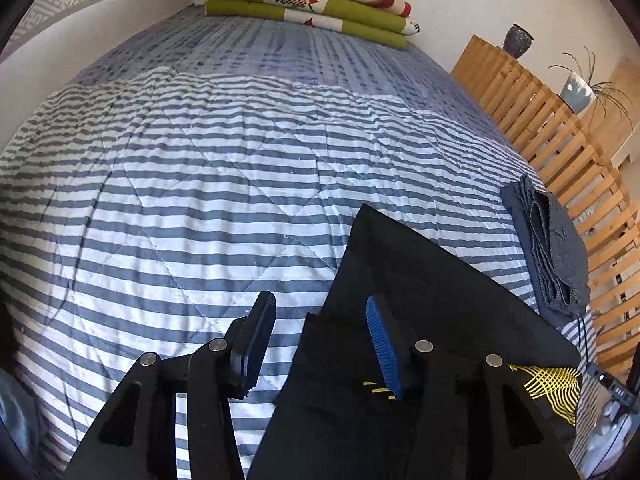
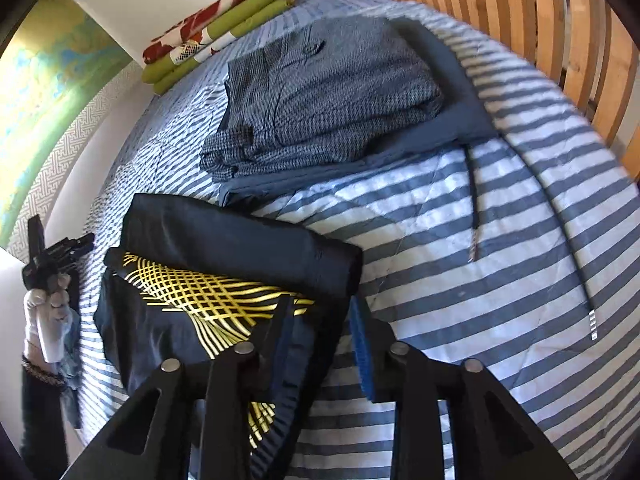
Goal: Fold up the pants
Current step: 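Fold the shorts' leg over toward the waistband with the left gripper, then release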
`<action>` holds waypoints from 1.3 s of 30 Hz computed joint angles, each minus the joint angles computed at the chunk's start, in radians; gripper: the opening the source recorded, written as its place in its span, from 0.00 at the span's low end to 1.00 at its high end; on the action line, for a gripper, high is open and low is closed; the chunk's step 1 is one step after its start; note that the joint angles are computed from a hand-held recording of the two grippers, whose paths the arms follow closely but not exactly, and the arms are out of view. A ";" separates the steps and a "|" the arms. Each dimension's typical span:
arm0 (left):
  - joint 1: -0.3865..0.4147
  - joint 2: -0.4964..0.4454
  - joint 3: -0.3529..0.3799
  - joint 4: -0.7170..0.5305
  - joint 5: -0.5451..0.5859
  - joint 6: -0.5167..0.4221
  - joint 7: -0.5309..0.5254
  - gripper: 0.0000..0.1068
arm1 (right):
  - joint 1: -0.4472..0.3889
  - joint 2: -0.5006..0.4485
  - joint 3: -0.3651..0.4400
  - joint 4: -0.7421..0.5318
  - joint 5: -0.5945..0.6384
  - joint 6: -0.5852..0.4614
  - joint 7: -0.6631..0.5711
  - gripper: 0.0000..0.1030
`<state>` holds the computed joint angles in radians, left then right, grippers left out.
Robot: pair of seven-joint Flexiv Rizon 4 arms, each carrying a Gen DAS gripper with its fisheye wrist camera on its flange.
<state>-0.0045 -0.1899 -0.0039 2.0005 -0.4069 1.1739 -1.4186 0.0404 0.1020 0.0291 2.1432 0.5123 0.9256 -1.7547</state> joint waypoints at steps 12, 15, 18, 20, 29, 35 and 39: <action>-0.104 -0.018 0.033 -0.012 0.451 -0.051 0.080 0.48 | 0.088 0.073 0.090 0.163 -0.188 0.258 -0.266 0.57; -0.128 -0.084 0.057 -0.100 0.507 -0.061 -0.021 0.48 | 0.081 0.025 0.119 0.226 -0.382 0.378 -0.173 0.57; -0.147 -0.134 0.098 -0.203 0.562 -0.070 -0.173 0.48 | 0.055 -0.037 0.120 0.239 -0.563 0.437 -0.051 0.57; -0.107 -0.126 0.074 -0.192 0.506 -0.026 -0.154 0.48 | 0.086 -0.065 0.088 0.188 -0.484 0.384 -0.090 0.54; -0.028 -0.100 0.032 -0.118 0.365 -0.034 0.068 0.53 | 0.084 -0.069 0.061 0.056 -0.104 0.222 -0.428 0.48; -0.006 -0.175 -0.007 -0.123 0.210 0.020 0.096 0.52 | 0.091 -0.078 0.083 0.062 -0.160 0.210 -0.374 0.20; -0.005 -0.179 -0.023 -0.101 0.163 0.066 0.128 0.02 | 0.089 -0.071 0.081 0.060 -0.163 0.184 -0.362 0.09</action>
<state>-0.0090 -0.3687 -0.0271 1.8993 -0.2441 1.2400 -1.2911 0.1294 0.0305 0.1102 2.2028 0.3493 1.1099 -2.1163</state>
